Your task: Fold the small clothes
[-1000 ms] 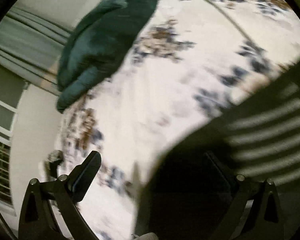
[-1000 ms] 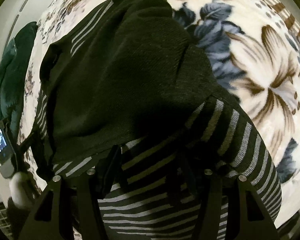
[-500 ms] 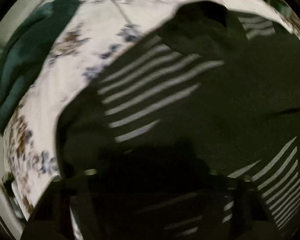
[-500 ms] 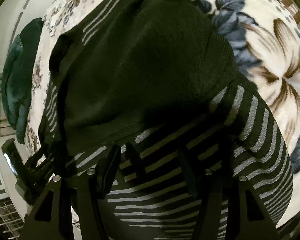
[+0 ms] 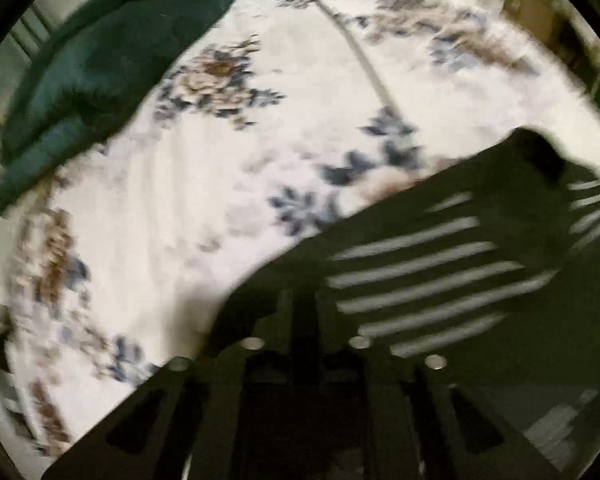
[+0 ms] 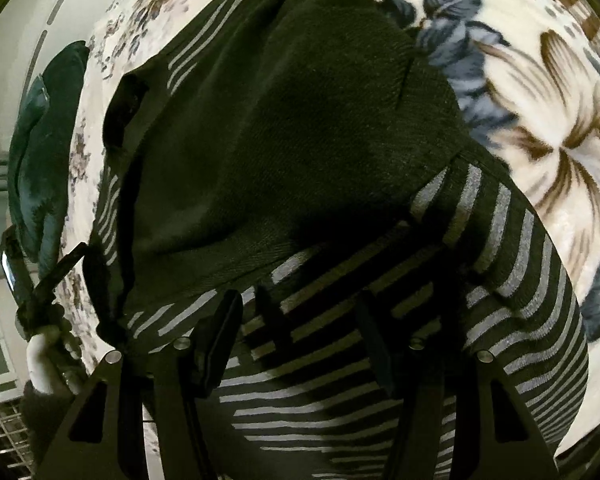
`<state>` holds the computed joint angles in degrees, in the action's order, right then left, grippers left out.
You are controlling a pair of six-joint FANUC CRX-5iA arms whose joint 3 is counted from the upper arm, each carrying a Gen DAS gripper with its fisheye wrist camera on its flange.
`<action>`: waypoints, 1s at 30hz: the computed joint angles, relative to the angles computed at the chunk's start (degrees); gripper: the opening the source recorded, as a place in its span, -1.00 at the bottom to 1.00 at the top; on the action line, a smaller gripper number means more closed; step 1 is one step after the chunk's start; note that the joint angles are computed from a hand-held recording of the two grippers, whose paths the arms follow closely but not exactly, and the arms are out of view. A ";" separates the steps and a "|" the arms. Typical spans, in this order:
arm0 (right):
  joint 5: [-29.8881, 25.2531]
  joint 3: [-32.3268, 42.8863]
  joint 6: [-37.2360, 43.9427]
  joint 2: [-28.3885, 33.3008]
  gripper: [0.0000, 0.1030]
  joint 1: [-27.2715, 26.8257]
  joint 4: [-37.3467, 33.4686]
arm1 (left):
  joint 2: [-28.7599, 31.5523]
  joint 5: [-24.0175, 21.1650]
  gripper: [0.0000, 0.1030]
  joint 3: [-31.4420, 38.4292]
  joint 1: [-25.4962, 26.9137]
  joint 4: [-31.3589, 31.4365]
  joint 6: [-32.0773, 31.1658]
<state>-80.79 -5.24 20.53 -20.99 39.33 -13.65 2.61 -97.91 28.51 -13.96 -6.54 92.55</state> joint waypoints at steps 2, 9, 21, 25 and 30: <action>1.51 1.10 2.57 -0.03 0.18 -2.44 -4.57 | -3.67 2.07 -0.20 -4.05 1.74 4.67 0.88; 3.98 14.34 20.48 13.20 0.18 -13.35 -32.53 | -13.44 1.11 0.09 -10.45 -2.53 -3.02 14.92; 8.53 28.58 17.92 35.13 0.15 -8.15 -37.35 | -22.59 -1.70 0.09 -20.20 0.11 -2.17 22.54; 14.15 33.35 19.76 38.05 0.15 -8.42 -37.34 | -23.14 -1.25 0.09 -20.61 2.48 -1.63 20.94; 10.98 37.60 24.14 36.67 0.15 -7.57 -30.08 | -21.39 0.70 0.09 -19.40 3.50 0.07 19.21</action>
